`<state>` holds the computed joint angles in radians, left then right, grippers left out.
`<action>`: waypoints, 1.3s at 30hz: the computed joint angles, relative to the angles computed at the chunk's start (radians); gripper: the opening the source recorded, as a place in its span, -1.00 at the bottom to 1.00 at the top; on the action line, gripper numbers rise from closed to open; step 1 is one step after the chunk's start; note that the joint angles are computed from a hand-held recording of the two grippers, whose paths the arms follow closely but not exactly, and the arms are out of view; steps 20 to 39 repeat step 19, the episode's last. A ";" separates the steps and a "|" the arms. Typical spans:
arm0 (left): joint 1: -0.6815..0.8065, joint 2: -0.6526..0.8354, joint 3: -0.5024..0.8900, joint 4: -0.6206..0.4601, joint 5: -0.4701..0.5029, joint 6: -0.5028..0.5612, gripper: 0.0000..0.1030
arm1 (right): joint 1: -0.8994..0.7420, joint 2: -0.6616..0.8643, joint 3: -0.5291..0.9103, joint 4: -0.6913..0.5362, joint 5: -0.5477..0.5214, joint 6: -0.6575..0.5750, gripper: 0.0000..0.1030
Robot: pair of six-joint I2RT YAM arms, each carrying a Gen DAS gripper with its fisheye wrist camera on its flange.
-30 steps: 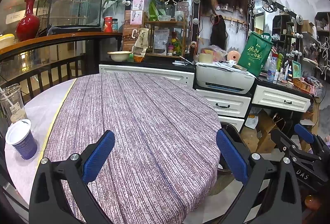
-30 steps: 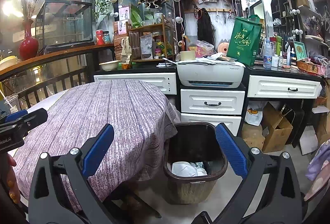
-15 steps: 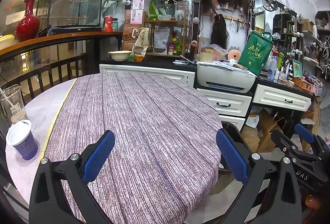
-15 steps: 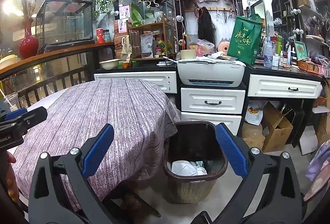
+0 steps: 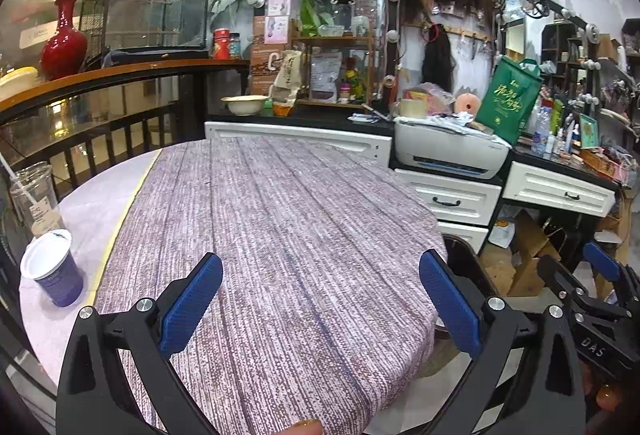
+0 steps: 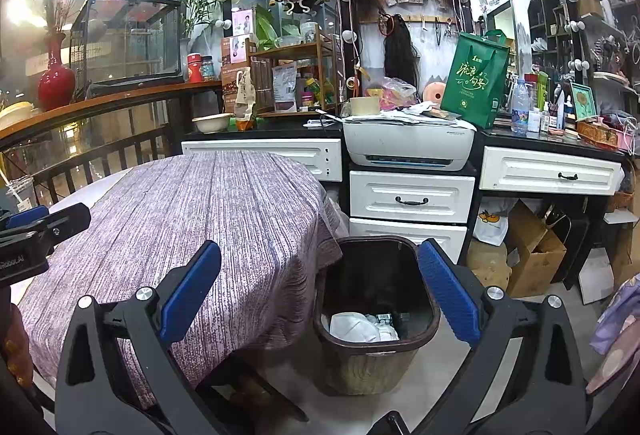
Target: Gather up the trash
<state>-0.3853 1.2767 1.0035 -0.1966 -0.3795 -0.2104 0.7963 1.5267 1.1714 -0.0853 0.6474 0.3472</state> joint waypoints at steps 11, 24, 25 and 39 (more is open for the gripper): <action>-0.020 -0.010 -0.010 0.014 -0.020 0.022 0.89 | -0.001 -0.001 -0.002 -0.005 0.001 0.001 0.89; -0.007 -0.001 0.008 -0.012 0.000 0.008 0.89 | -0.007 -0.003 -0.011 0.000 -0.007 0.000 0.89; -0.007 -0.001 0.008 -0.012 0.000 0.008 0.89 | -0.007 -0.003 -0.011 0.000 -0.007 0.000 0.89; -0.007 -0.001 0.008 -0.012 0.000 0.008 0.89 | -0.007 -0.003 -0.011 0.000 -0.007 0.000 0.89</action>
